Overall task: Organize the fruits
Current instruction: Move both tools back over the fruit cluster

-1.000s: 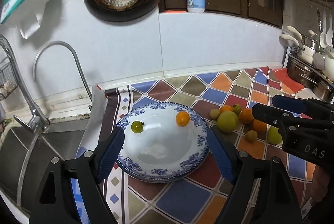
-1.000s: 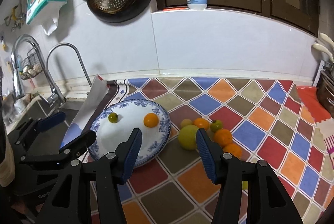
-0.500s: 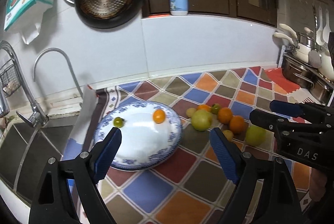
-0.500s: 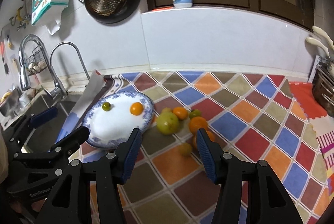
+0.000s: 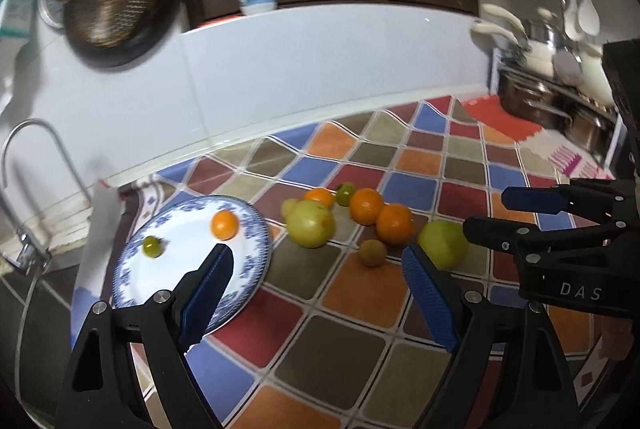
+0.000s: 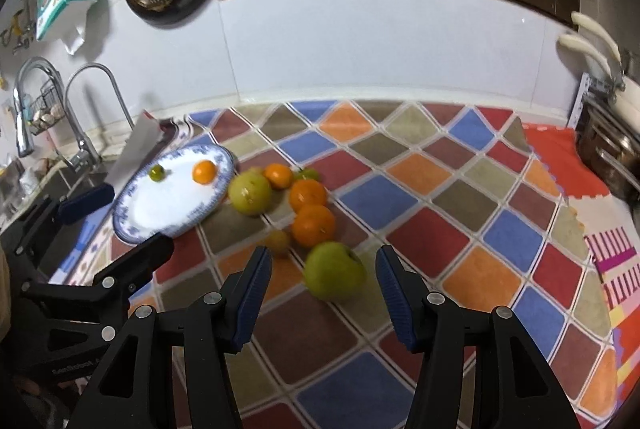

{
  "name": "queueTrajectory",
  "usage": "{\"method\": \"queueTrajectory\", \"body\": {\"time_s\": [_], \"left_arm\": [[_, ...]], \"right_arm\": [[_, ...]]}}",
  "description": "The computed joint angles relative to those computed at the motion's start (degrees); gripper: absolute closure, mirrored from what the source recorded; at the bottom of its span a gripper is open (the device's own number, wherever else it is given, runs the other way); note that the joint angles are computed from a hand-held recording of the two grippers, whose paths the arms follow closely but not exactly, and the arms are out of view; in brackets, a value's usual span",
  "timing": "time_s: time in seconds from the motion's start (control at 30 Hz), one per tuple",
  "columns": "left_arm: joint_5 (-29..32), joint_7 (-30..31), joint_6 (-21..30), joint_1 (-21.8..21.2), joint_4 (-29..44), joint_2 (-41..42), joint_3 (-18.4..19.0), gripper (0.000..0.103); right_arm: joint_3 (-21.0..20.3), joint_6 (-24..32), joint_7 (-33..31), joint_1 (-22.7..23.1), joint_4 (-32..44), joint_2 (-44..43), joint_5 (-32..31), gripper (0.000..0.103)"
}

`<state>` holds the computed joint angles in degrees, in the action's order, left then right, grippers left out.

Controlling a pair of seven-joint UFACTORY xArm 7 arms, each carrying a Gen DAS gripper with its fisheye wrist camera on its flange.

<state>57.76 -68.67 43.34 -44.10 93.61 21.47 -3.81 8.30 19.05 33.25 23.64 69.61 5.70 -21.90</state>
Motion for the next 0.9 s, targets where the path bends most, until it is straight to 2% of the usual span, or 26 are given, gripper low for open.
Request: {"method": "queueTrajectory", "body": {"time_s": [0.27, 0.53, 0.9], "left_arm": [[-5.6, 10.5, -4.7, 1.8, 3.6, 5.4, 1.0, 0.018], [-12.7, 20.7, -9.2, 3.0, 6.0, 9.1, 2.5, 0.023], [-23.6, 32.0, -11.0, 3.1, 12.8, 15.3, 3.3, 0.039]], "right_arm": [[0.2, 3.1, -6.2, -0.5, 3.0, 4.7, 6.3, 0.048], [-1.0, 5.8, -8.2, 1.1, 6.7, 8.4, 6.6, 0.048], [-0.6, 5.6, -12.6, 0.3, 8.2, 10.2, 11.3, 0.048]]}}
